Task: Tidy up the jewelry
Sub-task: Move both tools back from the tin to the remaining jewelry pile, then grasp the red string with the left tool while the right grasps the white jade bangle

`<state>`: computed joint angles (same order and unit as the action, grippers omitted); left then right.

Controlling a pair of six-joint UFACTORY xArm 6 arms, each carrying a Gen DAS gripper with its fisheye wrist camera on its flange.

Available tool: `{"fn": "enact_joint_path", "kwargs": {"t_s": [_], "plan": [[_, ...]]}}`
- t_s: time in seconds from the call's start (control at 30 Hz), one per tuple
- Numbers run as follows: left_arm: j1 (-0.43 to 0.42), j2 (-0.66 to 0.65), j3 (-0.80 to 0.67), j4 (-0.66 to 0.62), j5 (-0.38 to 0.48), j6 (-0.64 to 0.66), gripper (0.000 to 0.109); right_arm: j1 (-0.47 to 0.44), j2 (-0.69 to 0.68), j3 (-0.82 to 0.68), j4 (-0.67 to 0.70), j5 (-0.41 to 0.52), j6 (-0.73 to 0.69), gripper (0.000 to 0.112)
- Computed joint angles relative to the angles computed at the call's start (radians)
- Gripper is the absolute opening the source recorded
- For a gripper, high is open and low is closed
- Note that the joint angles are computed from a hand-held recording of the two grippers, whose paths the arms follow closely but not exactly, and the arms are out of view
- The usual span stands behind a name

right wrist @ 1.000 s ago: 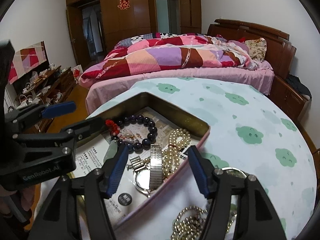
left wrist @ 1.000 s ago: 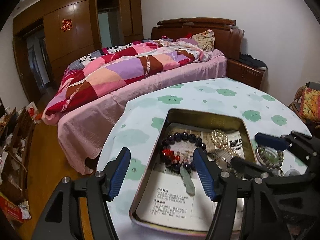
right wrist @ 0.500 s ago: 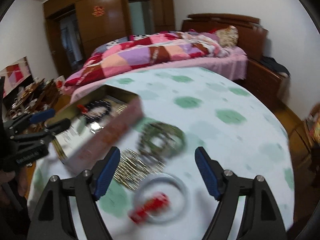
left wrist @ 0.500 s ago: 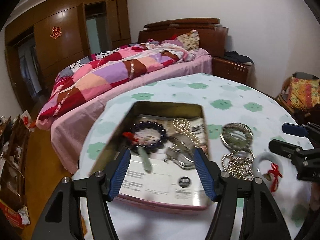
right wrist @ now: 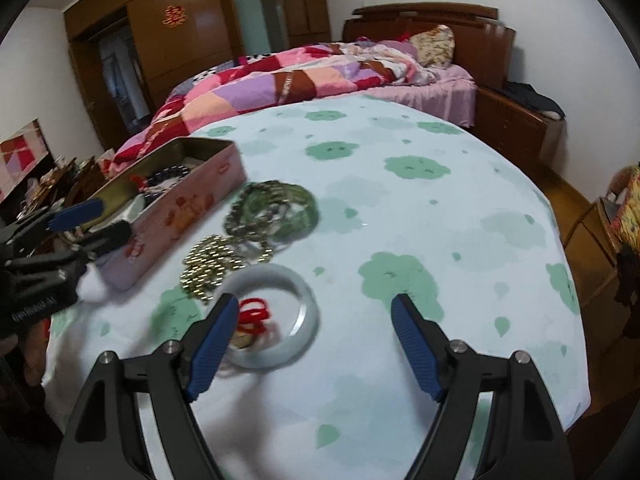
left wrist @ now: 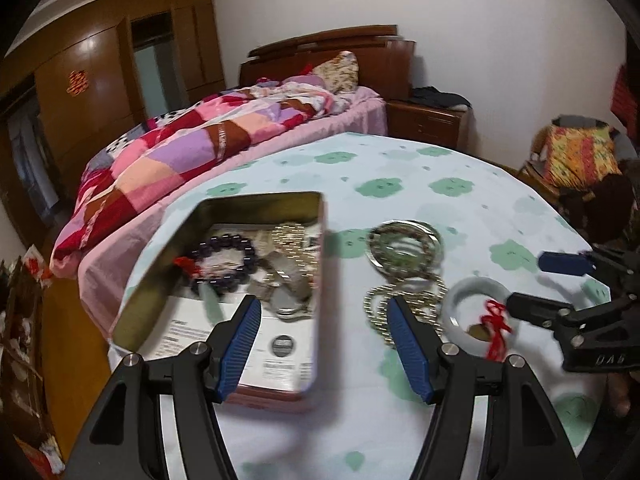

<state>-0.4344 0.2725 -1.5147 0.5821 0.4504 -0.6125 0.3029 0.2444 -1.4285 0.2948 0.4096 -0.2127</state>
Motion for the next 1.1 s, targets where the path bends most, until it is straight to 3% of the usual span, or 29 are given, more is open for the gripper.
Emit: {"fn": "enact_joint_path", "kwargs": {"t_s": [0.3, 0.47, 0.57, 0.7, 0.93, 1.0, 1.03, 1.1], "plan": [[-0.005, -0.002, 0.016, 0.001, 0.0, -0.01, 0.066, 0.027, -0.01, 0.022, 0.013, 0.015, -0.065, 0.076], [-0.008, -0.007, 0.026, -0.009, -0.025, -0.002, 0.065, 0.02, -0.018, 0.03, 0.03, -0.008, -0.059, 0.061], [-0.022, 0.0, 0.023, -0.085, -0.06, 0.082, 0.065, 0.004, -0.023, 0.033, 0.041, -0.005, -0.043, 0.061], [-0.058, 0.035, -0.018, -0.19, -0.07, 0.218, 0.065, -0.022, -0.043, 0.064, -0.04, -0.021, 0.028, 0.062], [-0.102, 0.097, -0.097, -0.298, -0.018, 0.356, 0.065, -0.051, -0.085, 0.13, -0.009, -0.042, 0.016, 0.062], [-0.108, 0.115, -0.12, -0.361, 0.007, 0.417, 0.049, -0.049, -0.087, 0.133, 0.01, -0.052, 0.0, 0.062], [-0.11, 0.13, -0.14, -0.42, 0.032, 0.469, 0.036, -0.048, -0.086, 0.133, 0.012, -0.055, -0.002, 0.063], [-0.11, 0.15, -0.163, -0.513, 0.072, 0.538, 0.024, -0.045, -0.086, 0.134, 0.02, -0.064, -0.007, 0.064]]}}
